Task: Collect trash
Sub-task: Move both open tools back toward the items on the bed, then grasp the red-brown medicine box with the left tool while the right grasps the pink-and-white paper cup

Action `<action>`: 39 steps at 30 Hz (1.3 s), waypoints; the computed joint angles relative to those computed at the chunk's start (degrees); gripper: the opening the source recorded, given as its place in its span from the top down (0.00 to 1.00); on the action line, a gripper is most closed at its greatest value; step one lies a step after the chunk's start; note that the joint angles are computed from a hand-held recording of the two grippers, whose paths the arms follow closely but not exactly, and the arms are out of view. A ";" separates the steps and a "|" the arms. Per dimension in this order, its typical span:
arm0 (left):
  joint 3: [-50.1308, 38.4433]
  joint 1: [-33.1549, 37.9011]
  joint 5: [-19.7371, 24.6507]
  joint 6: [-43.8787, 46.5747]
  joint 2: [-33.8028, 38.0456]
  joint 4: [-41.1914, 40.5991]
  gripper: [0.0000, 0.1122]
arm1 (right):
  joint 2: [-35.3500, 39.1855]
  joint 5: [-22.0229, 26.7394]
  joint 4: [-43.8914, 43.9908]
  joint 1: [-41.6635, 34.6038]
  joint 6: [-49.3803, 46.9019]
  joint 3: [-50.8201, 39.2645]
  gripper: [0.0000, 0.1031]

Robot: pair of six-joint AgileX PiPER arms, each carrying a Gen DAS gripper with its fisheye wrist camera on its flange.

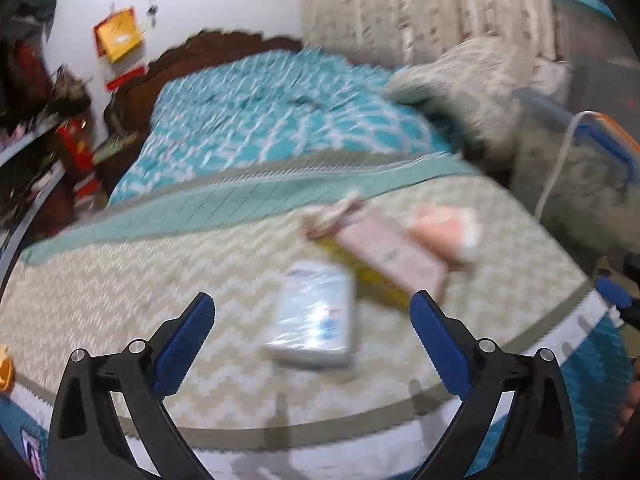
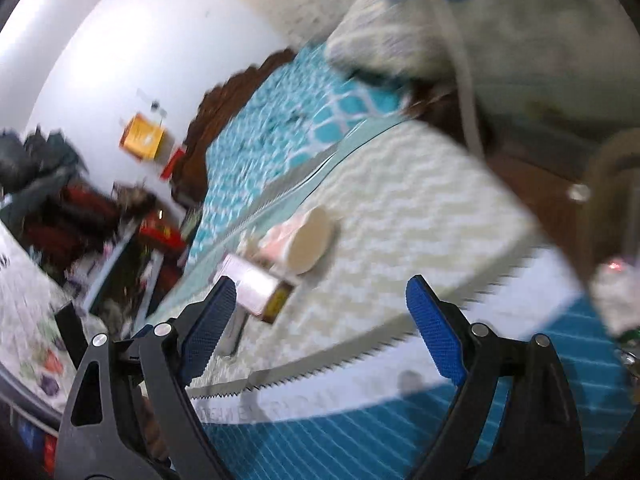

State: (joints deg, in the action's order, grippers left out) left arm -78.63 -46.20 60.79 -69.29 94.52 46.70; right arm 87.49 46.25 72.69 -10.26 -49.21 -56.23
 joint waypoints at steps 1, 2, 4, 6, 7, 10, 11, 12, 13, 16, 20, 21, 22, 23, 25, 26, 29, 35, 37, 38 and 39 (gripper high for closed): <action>1.49 1.76 -1.42 0.62 -0.86 -1.42 0.16 | 1.82 -2.09 -1.66 3.75 2.42 -2.51 0.15; 2.29 2.78 -2.22 0.62 -1.14 -1.92 0.16 | 2.86 -3.16 -2.75 5.50 3.92 -3.84 0.15; 4.18 3.77 -3.12 0.09 -2.05 -1.78 0.16 | 7.27 -5.80 -7.39 10.41 10.07 -9.68 0.15; 5.28 4.80 -4.85 0.65 -1.97 -2.15 0.16 | 11.91 -7.30 -12.90 13.32 15.76 -15.88 0.15; 5.80 4.75 -5.43 0.57 -1.85 -1.94 0.16 | 14.59 -8.17 -17.17 15.06 20.10 -19.85 0.15; 5.83 4.38 -5.37 -0.14 -0.23 0.30 0.16 | 21.70 -8.71 -28.62 18.11 31.85 -30.70 0.15; 5.69 4.22 -5.29 -0.67 0.19 0.84 0.16 | 23.86 -8.33 -31.91 18.87 35.28 -34.17 0.15; 6.07 4.21 -5.41 -1.43 0.22 1.43 0.16 | 26.40 -7.34 -35.65 19.52 39.18 -38.45 0.15; 6.39 4.13 -5.49 -2.15 0.29 1.84 0.16 | 29.16 -5.99 -39.07 20.19 42.91 -43.03 0.15; 7.04 4.72 -5.61 -3.79 0.55 2.97 0.16 | 36.19 -0.95 -44.12 21.14 48.63 -54.23 0.16; 7.28 5.77 -5.97 -4.73 1.62 3.22 0.16 | 44.37 6.02 -46.60 22.85 51.90 -67.39 0.20; 7.32 6.20 -6.38 -4.53 1.98 2.68 0.16 | 46.16 7.96 -46.79 23.47 52.22 -70.39 0.22; 7.13 6.59 -6.70 -4.13 2.54 2.00 0.16 | 47.90 10.13 -46.96 24.11 52.28 -73.43 0.23; 7.09 6.93 -7.10 -3.80 2.95 1.44 0.16 | 49.07 11.47 -46.60 24.57 51.77 -75.28 0.23; 7.26 7.30 -7.83 -4.02 2.88 1.27 0.16 | 51.75 14.65 -44.33 25.28 49.75 -79.44 0.24; 7.27 7.48 -8.02 -3.90 2.99 1.10 0.16 | 52.45 15.76 -43.41 25.65 48.81 -80.38 0.24; 7.74 8.48 -9.49 -3.13 2.56 -0.22 0.15 | 50.95 14.53 -42.77 27.27 45.83 -77.23 0.26; 9.75 9.20 -11.60 0.33 -0.28 -4.48 0.33 | 44.73 11.13 -37.24 28.36 39.98 -65.06 0.29; 10.78 8.36 -10.29 0.33 -1.59 -5.01 0.34 | 41.60 9.02 -34.23 28.16 37.14 -58.72 0.29; 12.19 8.19 -10.52 0.21 -2.90 -5.73 0.34 | 40.00 7.99 -33.37 28.29 35.86 -55.80 0.29; 13.64 7.93 -10.82 -0.13 -4.27 -6.20 0.34 | 38.32 6.94 -32.06 28.46 34.35 -52.64 0.29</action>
State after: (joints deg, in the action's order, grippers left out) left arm -64.99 -38.26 49.97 -69.43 90.24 40.50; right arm 125.81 53.19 40.64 18.20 -14.87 -108.87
